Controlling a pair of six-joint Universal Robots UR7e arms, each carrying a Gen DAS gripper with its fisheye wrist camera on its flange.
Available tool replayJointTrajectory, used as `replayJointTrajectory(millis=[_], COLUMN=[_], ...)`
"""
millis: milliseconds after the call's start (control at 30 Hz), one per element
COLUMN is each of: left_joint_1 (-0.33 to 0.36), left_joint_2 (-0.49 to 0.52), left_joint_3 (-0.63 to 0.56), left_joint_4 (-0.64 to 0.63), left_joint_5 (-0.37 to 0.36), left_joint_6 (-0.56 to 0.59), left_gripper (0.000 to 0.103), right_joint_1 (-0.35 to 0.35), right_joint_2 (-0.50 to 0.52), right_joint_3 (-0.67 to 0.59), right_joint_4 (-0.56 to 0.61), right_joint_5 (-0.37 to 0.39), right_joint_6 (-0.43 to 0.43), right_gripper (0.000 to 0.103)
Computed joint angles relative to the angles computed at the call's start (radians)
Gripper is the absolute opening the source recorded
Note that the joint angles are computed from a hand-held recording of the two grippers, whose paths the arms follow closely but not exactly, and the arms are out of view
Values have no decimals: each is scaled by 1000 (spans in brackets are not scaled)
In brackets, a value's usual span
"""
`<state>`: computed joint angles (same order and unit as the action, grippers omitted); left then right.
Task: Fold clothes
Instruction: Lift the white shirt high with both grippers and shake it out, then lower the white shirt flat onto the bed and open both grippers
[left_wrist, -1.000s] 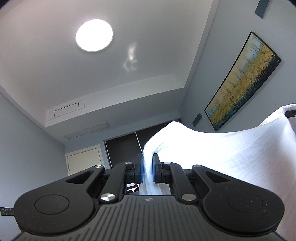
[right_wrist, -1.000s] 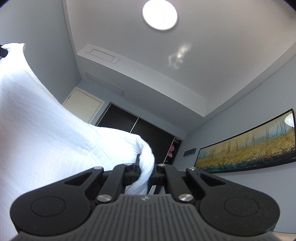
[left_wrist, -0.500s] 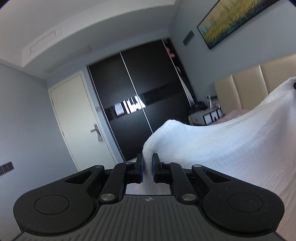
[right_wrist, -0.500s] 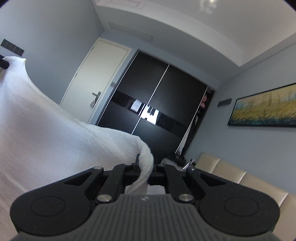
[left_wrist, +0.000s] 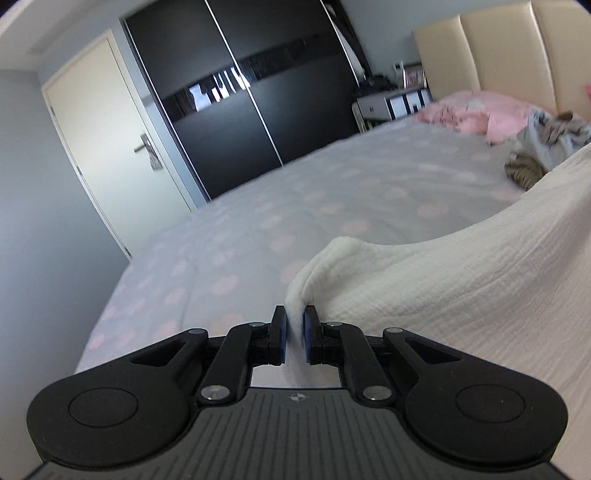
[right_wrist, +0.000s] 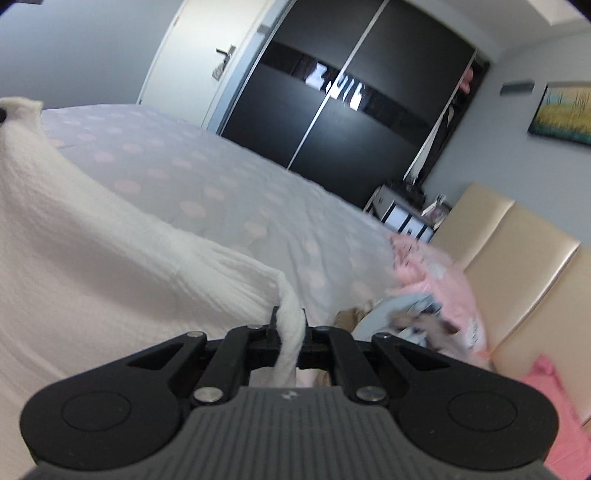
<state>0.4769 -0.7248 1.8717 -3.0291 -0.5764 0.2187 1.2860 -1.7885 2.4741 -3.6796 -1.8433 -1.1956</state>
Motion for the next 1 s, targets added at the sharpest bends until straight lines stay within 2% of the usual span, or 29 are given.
replayJointTrajectory(millis=[233, 367, 467, 567, 600, 633, 667, 733, 833, 1000], left_joint_1=[95, 141, 161, 173, 176, 178, 182, 190, 197, 213], left_joint_2=[103, 142, 156, 159, 154, 145, 136, 115, 99, 94], left_joint_3=[-34, -58, -62, -60, -60, -59, -58, -53, -57, -60], left_joint_4=[24, 56, 68, 54, 54, 61, 61, 60, 100, 135], left_joint_5=[-23, -40, -56, -81, -90, -100, -115, -151, -168, -196], left_joint_6=[13, -13, -14, -25, -37, -56, -70, -87, -119, -150], left_gripper=[9, 9, 11, 12, 15, 19, 22, 36, 39, 37], right_joint_1=[-81, -120, -138, -146, -144, -142, -140, -137, -133, -104], right_joint_2=[265, 316, 332, 333, 328, 307, 282, 240, 200, 268], right_joint_3=[-166, -211, -215, -201, -206, -206, -206, -207, -229, -305], right_joint_4=[-27, 17, 47, 66, 82, 111, 142, 198, 308, 421], right_joint_5=[-33, -44, -56, -65, -64, -51, -35, 4, 98, 123], right_joint_6=[16, 46, 40, 29, 38, 67, 99, 154, 204, 232], right_gripper=[5, 6, 6, 12, 12, 21, 38, 46, 46, 42])
